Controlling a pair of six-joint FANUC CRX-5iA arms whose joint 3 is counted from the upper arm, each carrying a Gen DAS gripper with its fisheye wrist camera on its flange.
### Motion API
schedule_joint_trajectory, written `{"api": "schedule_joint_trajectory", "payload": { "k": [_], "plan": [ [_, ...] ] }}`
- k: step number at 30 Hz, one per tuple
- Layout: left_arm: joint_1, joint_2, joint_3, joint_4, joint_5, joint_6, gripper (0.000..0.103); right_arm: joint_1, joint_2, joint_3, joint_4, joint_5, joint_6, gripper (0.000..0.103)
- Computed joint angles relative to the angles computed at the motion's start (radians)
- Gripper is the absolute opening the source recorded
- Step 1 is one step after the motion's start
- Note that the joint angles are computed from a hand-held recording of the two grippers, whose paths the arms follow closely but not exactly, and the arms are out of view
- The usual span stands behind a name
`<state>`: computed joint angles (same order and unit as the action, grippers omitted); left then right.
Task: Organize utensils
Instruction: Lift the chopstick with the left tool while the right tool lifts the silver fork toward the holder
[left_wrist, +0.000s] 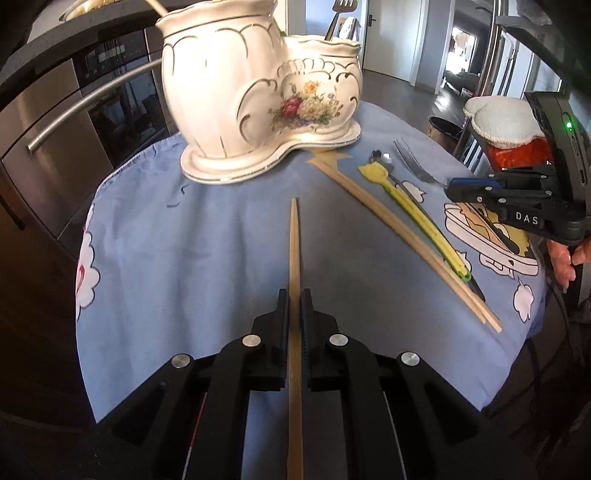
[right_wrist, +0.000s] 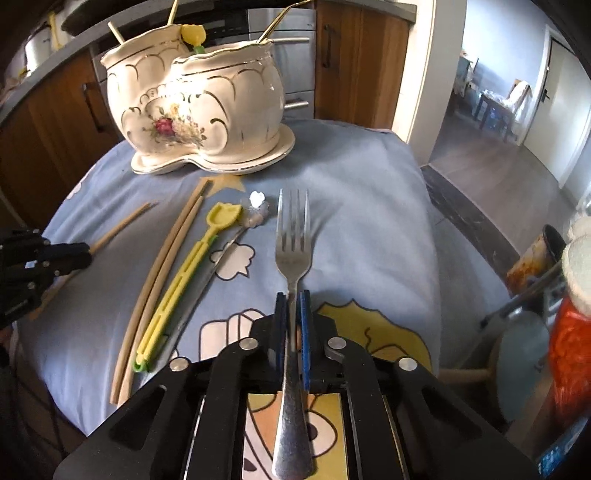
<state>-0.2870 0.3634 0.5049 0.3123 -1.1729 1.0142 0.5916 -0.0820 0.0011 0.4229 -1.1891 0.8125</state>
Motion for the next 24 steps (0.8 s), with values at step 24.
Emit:
{"api": "schedule_joint_trajectory", "payload": {
  "k": [24],
  "plan": [
    [0.010, -0.042, -0.077, 0.069, 0.084, -0.058, 0.006, 0.071, -0.158, -0.230, 0.273, 0.256, -0.179, 0.006]
  ]
}}
